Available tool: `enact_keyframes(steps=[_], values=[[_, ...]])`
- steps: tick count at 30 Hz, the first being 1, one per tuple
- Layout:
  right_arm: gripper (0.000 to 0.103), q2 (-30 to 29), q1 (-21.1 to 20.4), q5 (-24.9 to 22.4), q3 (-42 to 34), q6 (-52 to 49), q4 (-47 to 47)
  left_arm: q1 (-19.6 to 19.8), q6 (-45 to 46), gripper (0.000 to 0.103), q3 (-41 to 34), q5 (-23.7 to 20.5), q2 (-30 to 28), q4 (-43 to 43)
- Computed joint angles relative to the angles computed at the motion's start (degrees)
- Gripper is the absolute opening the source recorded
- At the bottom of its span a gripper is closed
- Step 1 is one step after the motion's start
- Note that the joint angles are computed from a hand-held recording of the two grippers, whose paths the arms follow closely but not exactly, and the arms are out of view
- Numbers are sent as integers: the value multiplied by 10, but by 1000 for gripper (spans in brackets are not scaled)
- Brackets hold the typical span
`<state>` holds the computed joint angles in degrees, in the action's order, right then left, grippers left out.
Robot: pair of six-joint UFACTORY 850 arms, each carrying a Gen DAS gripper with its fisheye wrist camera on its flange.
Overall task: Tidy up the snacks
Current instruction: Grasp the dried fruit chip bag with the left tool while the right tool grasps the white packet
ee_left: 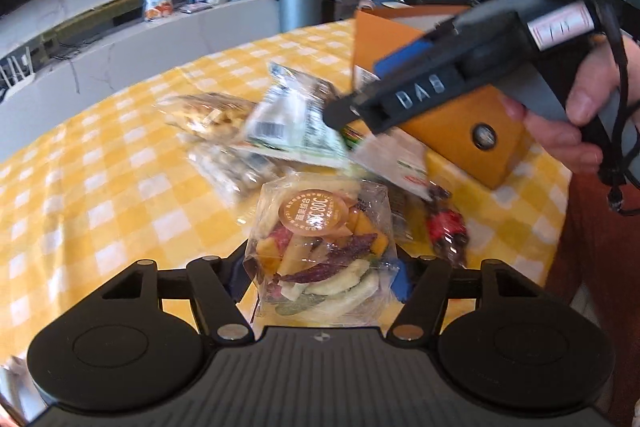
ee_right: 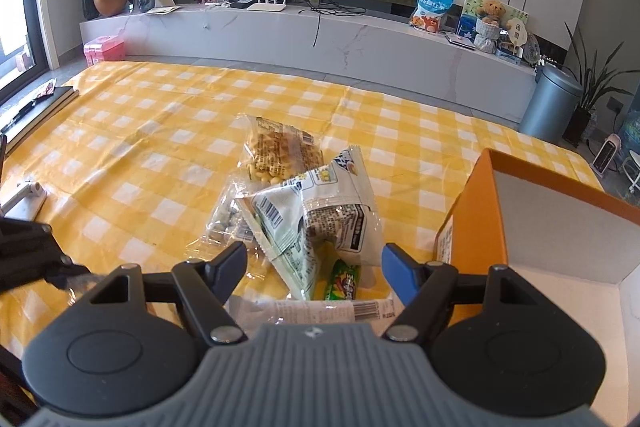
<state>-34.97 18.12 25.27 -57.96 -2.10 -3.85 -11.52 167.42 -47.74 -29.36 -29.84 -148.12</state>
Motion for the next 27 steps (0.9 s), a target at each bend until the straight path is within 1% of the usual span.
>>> enact_keyframes(steps=[3,6,9,11,12,15,18,21,24,27], values=[[78,-12,-1,-24,-23,-5,-6,5,19,75,-4,1,5,-23],[79,-29,-1,-55,-53,-18,4,8,40,75,-14,5,5,-50],[79,-47,3,-82,-83,-55,44,11,55,75,-25,9,1,-72],[82,-55,4,-94,-99,-63,56,14,55,75,-32,12,-3,-75],[85,-60,5,-98,-106,-65,61,14,58,75,-35,12,-4,-78],[85,-72,7,-109,-127,-92,92,16,54,75,-41,12,-9,-83],[85,-83,7,-125,-147,-67,76,17,39,75,-46,14,-14,-78],[85,-97,8,-145,-168,-79,101,13,59,75,-46,19,-16,-102],[85,-108,6,-162,-184,-51,85,15,36,75,-45,21,-16,-81],[81,-116,4,-175,-193,38,-1,12,56,75,-41,23,-12,-102]])
